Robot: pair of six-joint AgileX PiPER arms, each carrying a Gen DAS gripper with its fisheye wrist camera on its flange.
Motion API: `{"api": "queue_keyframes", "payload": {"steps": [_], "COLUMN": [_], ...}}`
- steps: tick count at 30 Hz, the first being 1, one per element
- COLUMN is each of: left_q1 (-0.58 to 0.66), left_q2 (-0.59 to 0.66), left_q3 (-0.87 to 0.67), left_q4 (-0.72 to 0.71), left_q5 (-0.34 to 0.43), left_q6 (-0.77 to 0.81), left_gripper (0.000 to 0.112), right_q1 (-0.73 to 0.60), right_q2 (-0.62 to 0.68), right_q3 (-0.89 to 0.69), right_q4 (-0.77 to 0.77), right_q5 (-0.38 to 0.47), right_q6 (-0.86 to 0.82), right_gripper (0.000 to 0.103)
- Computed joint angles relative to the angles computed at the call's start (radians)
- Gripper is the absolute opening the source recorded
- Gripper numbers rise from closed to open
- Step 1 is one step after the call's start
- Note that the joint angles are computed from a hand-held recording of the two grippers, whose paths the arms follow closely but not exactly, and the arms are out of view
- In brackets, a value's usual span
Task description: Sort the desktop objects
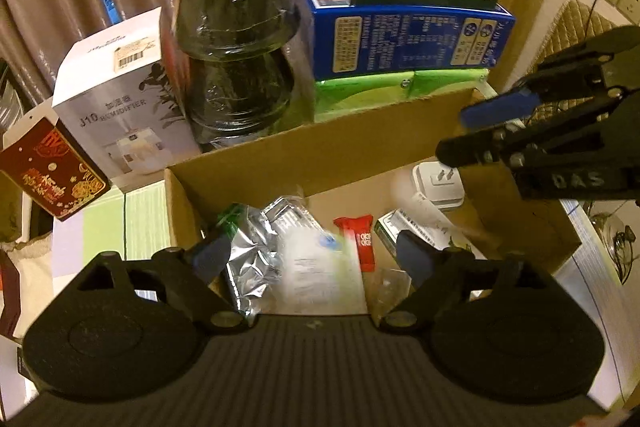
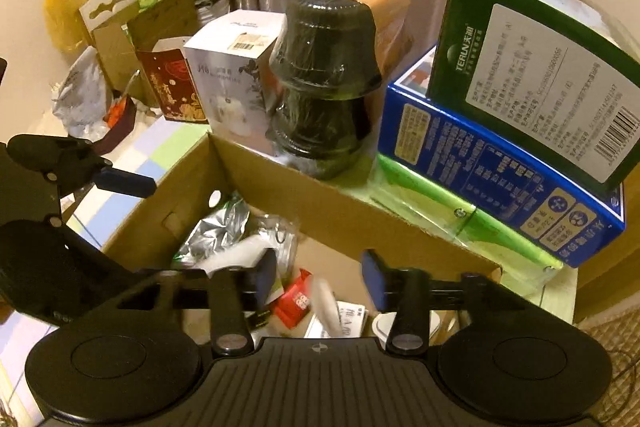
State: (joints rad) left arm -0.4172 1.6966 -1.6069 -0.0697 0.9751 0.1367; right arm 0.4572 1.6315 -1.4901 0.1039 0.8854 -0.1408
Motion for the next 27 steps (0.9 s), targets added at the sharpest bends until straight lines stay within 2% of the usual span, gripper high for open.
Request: {"api": "queue_keyframes", "payload": {"steps": [7,15,18,20,27], "left_q1": [0.025,-0.015,-0.037,-0.058,-0.164], "left_q2": [-0.051,-0.216,-0.290,-0.349,-0.558], "left_q3": [0.110,0.306,0.363,0.404,0.504], "left_q4": [0.011,0.100,0.118,0.131,0.232], "left_q5": [-0.067,-0.155,-0.155,-0.149,-0.051], "left_q6": [-0.030,-0.134,-0.186,-0.229,-0.455], "left_gripper": [0.088,0.100,0.102,0.102,0.102], "right_q1": [-0.006,-0.004,0.023,0.045,0.199], "right_q2": [-0.036,-0.165,-0.244,-0.304,-0.510], "right_q3": [0.077,0.223,0.292,0.340,0.460], "right_q4": [-0.028,-0.006,-0.020,-0.028,-0.147], "right_q5": [-0.012,0.004,0.025,0.030,0.085], "right_q6": [0.035,0.072,0.121,0.170,0.360], "right_gripper": [0.049,0.066,0.073,0.087,0.092]}}
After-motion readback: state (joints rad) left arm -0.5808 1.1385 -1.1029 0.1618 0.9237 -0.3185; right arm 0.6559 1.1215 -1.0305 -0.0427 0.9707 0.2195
